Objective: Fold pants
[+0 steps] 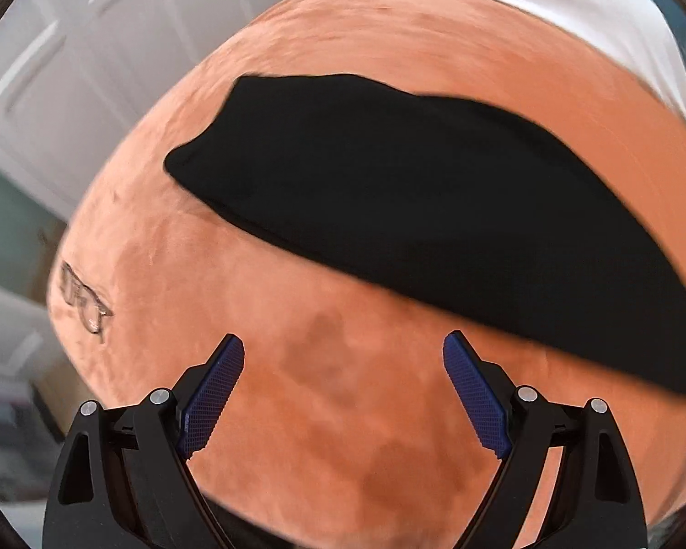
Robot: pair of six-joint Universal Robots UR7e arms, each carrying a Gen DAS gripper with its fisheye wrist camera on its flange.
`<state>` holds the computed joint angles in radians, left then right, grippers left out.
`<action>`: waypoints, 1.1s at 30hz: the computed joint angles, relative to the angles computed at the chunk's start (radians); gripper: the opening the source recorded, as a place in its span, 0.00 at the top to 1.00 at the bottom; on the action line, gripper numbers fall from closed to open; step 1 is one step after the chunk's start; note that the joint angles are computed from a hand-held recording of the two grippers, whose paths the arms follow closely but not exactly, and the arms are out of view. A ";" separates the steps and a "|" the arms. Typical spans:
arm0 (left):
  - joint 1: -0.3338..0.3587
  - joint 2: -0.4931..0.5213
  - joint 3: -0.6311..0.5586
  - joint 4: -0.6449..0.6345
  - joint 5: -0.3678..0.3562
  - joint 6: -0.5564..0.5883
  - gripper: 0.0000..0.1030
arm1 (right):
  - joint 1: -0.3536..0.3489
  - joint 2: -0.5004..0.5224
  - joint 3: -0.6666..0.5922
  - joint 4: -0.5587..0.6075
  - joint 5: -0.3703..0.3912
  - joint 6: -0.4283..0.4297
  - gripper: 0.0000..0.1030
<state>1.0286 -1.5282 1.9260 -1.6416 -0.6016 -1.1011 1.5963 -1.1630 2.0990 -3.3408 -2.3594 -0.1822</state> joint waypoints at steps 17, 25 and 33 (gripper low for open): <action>0.385 0.090 -0.141 -0.625 -0.188 0.361 0.15 | 0.035 0.034 0.109 0.073 0.292 0.334 0.33; 0.417 0.114 -0.187 -0.664 -0.230 0.416 0.34 | -0.060 0.100 0.077 -0.106 0.477 0.465 0.20; 0.350 0.106 -0.151 -0.694 -0.101 0.486 0.83 | -0.078 0.134 -0.008 -0.076 0.442 0.523 0.88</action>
<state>1.3782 -1.4218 1.7747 -2.3356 -0.7028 -0.6148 1.5179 -1.0294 2.0915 -3.4171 -1.9177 0.3409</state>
